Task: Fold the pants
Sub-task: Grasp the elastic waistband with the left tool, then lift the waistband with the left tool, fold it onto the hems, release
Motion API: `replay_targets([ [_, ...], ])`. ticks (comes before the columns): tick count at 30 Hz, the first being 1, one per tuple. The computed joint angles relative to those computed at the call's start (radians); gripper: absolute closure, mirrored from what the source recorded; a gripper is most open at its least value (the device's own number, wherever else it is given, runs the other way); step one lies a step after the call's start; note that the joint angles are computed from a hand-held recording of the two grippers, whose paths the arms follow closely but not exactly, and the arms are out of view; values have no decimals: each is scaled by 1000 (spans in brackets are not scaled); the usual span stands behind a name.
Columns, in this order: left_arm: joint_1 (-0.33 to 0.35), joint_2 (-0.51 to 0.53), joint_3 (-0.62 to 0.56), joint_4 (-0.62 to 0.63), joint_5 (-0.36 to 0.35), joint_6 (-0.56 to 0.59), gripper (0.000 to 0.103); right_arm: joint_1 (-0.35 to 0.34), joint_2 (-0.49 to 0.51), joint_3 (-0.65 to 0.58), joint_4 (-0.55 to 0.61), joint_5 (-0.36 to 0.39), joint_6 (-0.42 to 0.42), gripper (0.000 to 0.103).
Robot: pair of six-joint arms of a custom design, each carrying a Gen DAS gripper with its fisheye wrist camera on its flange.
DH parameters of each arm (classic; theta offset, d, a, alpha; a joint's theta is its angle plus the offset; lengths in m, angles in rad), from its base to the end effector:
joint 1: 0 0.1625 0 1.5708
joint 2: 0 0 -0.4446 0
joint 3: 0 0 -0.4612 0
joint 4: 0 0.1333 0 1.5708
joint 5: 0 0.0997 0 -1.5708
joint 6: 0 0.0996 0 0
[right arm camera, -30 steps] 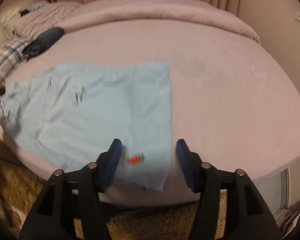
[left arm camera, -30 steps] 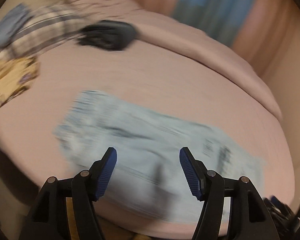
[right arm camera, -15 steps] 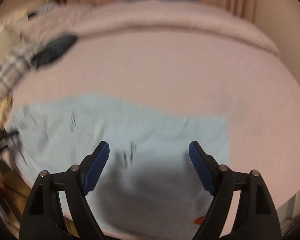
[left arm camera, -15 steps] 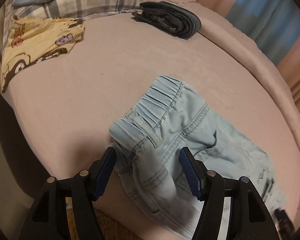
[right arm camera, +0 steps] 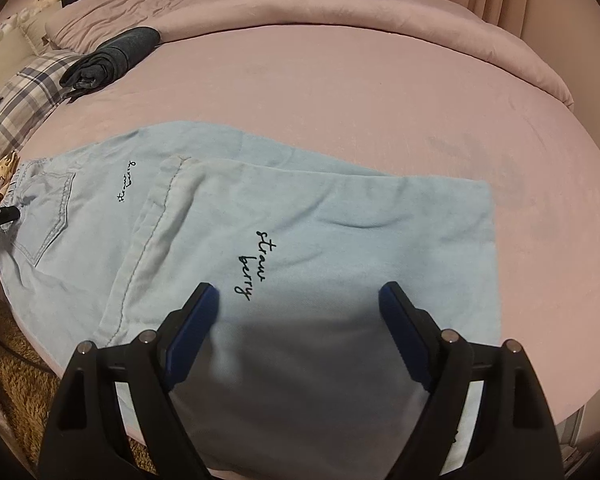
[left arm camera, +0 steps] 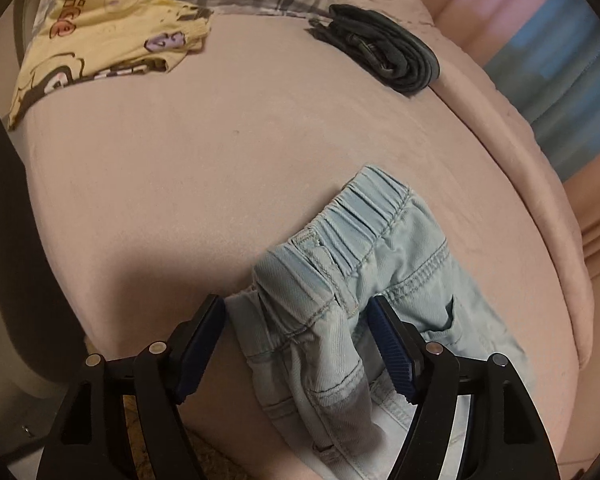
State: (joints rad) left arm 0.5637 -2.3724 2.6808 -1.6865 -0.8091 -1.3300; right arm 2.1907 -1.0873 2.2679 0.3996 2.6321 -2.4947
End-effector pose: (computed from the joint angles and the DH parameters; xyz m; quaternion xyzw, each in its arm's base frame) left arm -0.0645 -0.2798 0.2419 -0.1132 0.9178 -0.3055 0.2270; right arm 0.2015 -0.2026 0.0820 -0.0093 -0.8624 0.2963 0.4103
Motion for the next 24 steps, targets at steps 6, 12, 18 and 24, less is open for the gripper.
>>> replay_targets([
  [6, -4, 28, 9, -36, -1, 65, 26, -1, -3, 4, -32, 6, -21, 17],
  [12, -21, -31, 35, -74, -12, 109, 60, 8, 1, 4, -36, 11, -10, 17],
  [18, -149, -77, 16, 64, -8, -32, 72, 5, -30, 16, -43, -10, -14, 17],
  [24, -473, -103, -23, 169, 48, -111, 73, -6, -113, 51, -92, -59, -32, 19],
])
